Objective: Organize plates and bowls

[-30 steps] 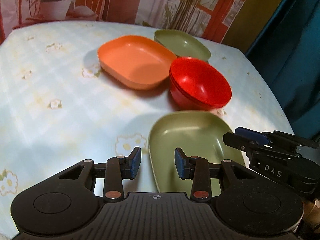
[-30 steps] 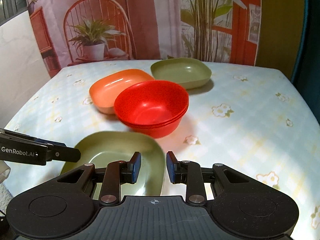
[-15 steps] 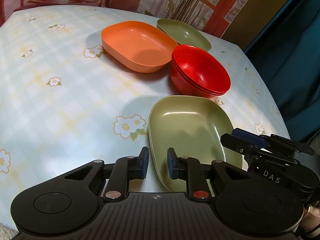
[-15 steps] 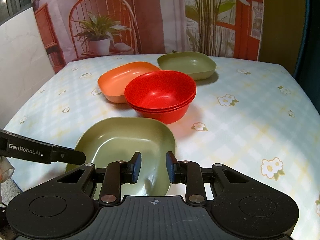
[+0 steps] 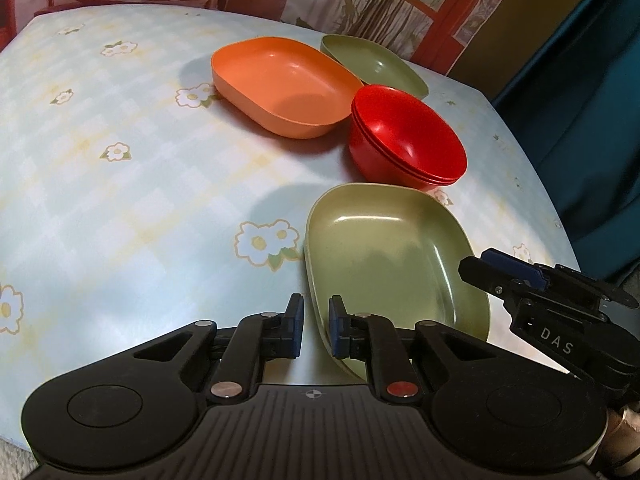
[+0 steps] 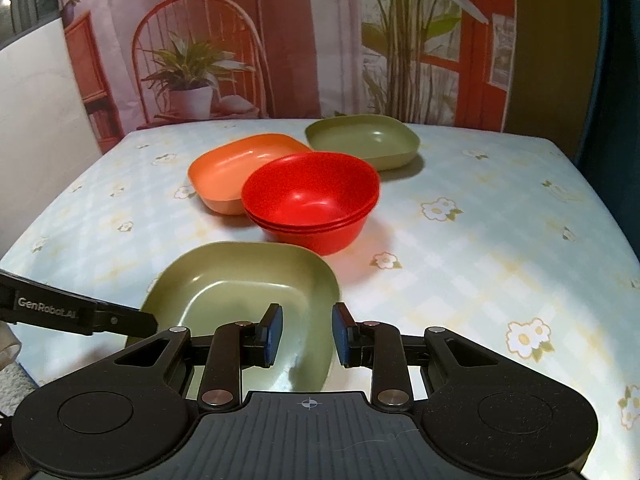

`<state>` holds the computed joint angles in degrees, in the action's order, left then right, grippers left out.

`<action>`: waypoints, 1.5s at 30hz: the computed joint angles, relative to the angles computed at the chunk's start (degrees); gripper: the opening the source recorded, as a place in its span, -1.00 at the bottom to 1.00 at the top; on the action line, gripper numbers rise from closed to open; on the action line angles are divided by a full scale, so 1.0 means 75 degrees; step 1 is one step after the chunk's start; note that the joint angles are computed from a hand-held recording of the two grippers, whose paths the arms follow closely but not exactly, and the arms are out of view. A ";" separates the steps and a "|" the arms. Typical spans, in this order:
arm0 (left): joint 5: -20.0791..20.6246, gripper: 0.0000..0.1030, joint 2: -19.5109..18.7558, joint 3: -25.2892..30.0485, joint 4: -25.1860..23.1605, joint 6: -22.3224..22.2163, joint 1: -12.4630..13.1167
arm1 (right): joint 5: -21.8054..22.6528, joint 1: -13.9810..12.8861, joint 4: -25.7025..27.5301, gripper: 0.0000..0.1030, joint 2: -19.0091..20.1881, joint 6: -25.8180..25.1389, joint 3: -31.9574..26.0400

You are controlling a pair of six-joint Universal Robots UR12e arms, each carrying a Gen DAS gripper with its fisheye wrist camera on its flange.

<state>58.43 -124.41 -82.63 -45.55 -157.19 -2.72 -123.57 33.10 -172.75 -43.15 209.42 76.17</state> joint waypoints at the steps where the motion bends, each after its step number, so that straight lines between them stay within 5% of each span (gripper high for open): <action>1: 0.0007 -0.73 0.0003 -0.0008 0.0014 -0.0002 0.0004 | -0.0008 -0.0003 0.0028 -0.49 -0.0004 0.0052 0.0010; 15: -0.0068 -0.75 -0.0008 -0.0040 0.0071 0.0063 -0.0007 | 0.0240 -0.0051 0.0316 -0.52 -0.0001 0.0402 0.0049; 24: -0.0089 -0.76 -0.0022 -0.0059 0.0166 0.0071 0.0013 | 0.0263 -0.0070 0.0524 -0.72 -0.0006 0.0603 0.0039; 45: 0.0190 -0.75 0.0159 -0.0271 0.1171 -0.0353 0.0278 | 0.0913 -0.0043 0.0665 -0.77 0.0224 -0.0670 -0.0719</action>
<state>59.85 -123.21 -84.66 -36.77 -159.84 -0.64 -116.73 32.78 -167.76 -41.47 204.40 70.78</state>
